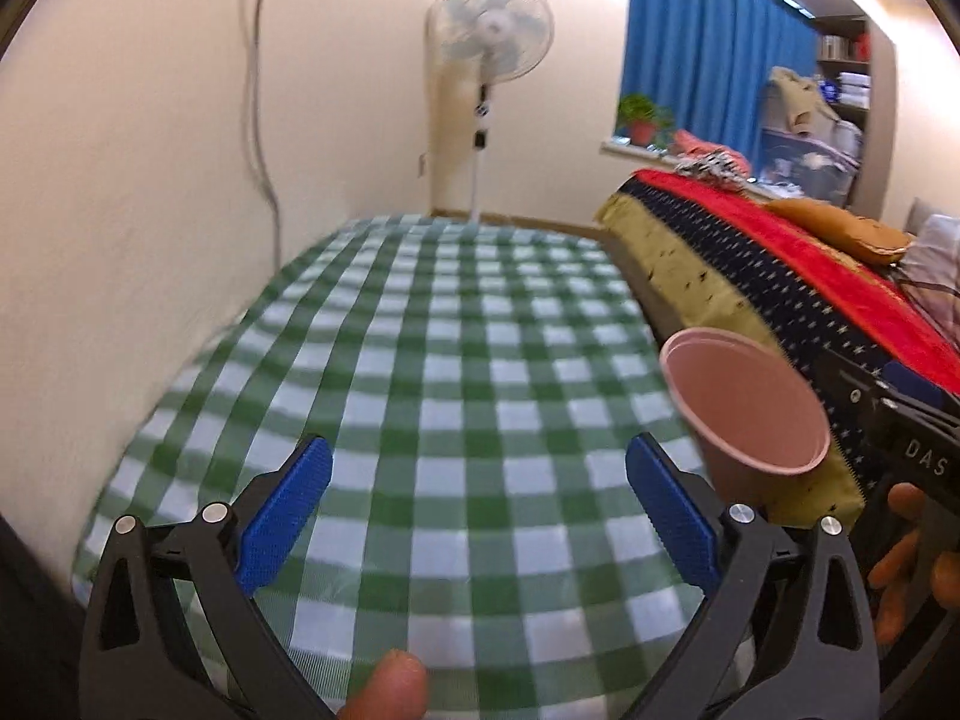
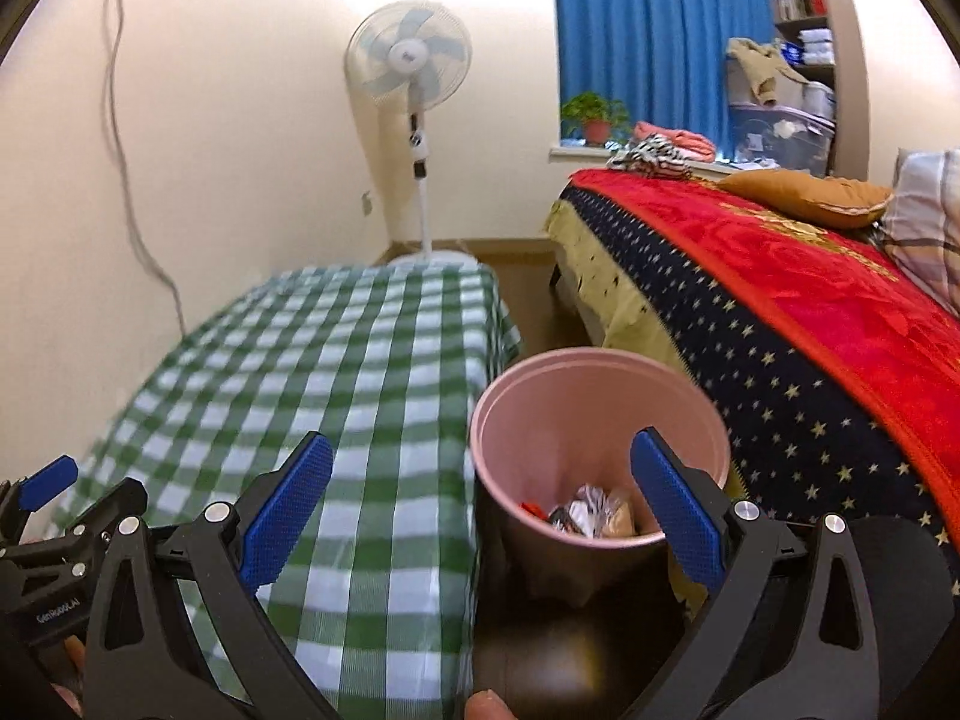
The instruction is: Collect trash
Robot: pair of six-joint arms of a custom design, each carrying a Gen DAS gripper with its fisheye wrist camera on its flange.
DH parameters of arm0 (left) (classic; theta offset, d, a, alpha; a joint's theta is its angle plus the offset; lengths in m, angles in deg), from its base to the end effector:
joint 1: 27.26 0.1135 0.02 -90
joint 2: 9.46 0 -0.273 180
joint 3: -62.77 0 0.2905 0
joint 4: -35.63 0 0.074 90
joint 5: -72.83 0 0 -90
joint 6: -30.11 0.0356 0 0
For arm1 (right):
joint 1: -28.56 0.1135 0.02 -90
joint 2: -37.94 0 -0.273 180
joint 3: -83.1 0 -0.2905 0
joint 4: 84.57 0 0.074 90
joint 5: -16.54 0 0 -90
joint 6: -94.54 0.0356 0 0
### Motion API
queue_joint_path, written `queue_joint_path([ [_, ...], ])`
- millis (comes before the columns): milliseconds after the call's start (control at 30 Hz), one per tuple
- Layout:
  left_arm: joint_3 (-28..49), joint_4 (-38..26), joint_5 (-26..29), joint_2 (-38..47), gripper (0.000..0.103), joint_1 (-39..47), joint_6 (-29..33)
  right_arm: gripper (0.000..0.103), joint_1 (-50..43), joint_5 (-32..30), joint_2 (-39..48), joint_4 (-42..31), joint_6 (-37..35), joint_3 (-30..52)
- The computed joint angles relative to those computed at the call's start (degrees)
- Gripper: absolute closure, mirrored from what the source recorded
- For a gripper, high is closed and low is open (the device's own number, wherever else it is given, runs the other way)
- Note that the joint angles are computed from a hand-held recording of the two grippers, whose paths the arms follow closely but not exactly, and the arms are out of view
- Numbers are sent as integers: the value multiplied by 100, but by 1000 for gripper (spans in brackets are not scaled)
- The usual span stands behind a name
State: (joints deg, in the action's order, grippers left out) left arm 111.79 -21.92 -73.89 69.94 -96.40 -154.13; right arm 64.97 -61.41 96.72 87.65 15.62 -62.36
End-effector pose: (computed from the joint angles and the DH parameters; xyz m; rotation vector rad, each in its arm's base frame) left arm 0.1075 -0.1985 0.1415 -0.4885 2.0979 0.1295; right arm 0.1941 0.1339 0.1700 -0.3445 2.0995 0.2687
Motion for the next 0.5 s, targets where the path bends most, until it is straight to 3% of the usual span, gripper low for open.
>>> queue_joint_path([
  [500, -179, 419, -77, -23, 8, 78, 154, 5, 275, 359, 541, 211, 122, 117],
])
